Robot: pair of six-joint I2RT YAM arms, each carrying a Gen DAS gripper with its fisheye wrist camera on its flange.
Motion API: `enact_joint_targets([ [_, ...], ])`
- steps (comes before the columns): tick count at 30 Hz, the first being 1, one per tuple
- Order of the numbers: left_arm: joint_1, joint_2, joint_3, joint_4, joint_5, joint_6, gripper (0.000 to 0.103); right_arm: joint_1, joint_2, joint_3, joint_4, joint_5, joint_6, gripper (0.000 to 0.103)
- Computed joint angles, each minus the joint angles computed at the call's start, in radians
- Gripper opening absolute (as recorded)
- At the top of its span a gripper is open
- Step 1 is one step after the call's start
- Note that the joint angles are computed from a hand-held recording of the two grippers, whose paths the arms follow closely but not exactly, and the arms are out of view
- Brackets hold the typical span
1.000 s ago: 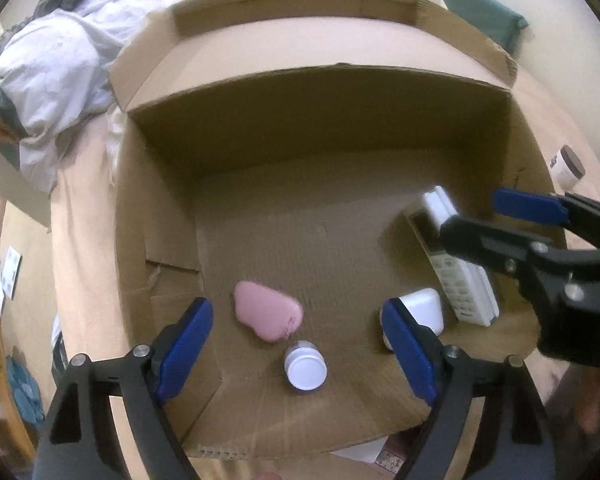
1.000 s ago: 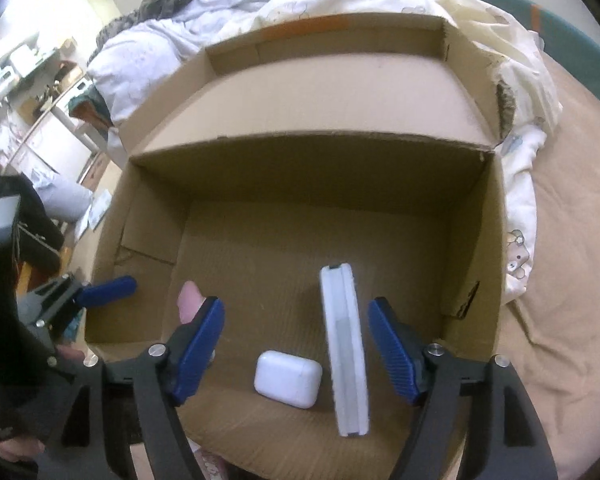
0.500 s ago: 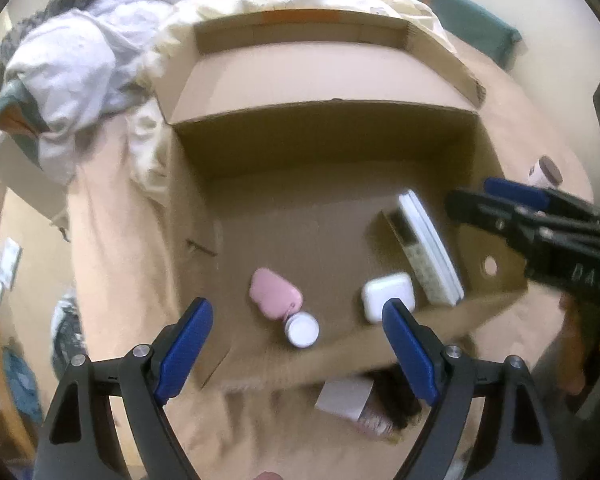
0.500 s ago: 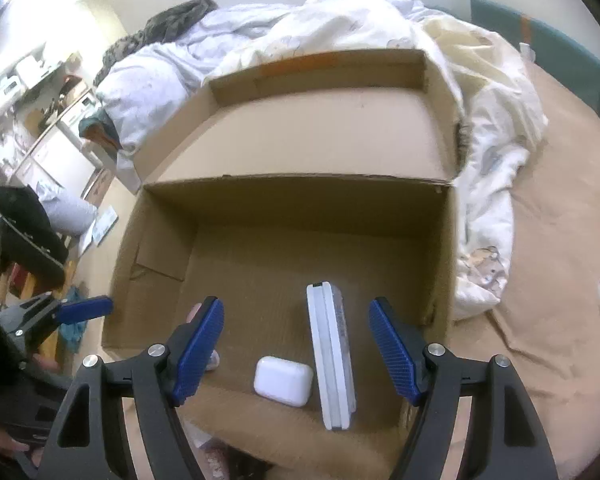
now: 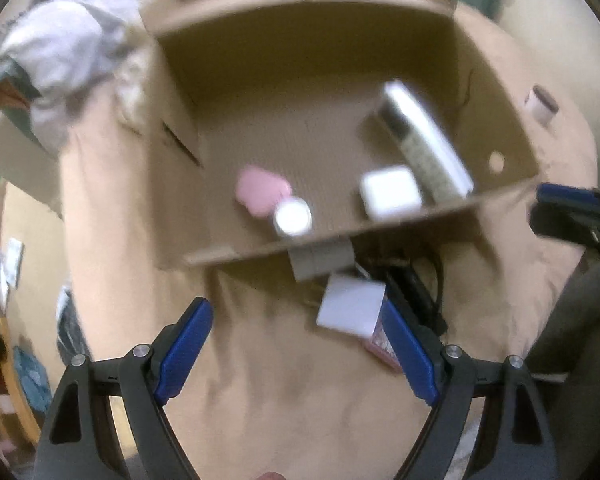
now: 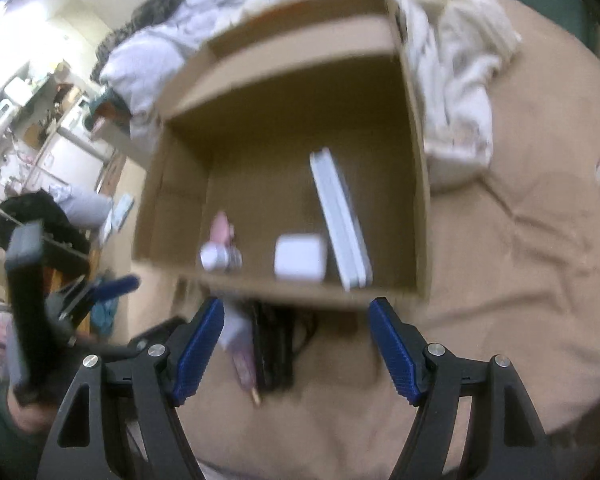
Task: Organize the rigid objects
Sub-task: 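Grasp the white charger plug with the left tool while the right tool grasps the pink massager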
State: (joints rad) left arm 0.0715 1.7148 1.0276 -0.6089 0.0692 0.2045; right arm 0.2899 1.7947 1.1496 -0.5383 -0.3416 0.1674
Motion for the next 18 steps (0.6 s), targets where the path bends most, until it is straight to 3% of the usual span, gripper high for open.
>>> enact_joint_targets([
  [6, -0.009, 0.109, 0.035, -0.031, 0.091, -0.003, 0.085, -0.012, 0.022, -0.027, 0.004, 0.031, 0.000, 0.079],
  [15, -0.041, 0.237, 0.083, -0.011, 0.103, -0.026, 0.085, -0.090, 0.098, 0.016, -0.012, -0.045, 0.070, 0.079],
  [16, -0.041, 0.240, 0.081, 0.000, 0.112, -0.037, 0.080, -0.092, 0.106, 0.021, -0.013, -0.049, 0.076, 0.079],
  [17, -0.040, 0.243, 0.085, -0.003, 0.126, -0.045, 0.061, -0.092, 0.114, 0.025, -0.012, -0.049, 0.082, 0.079],
  [18, -0.047, 0.242, 0.086, -0.003, 0.099, -0.046, 0.056, -0.091, 0.122, 0.030, -0.013, -0.049, 0.085, 0.079],
])
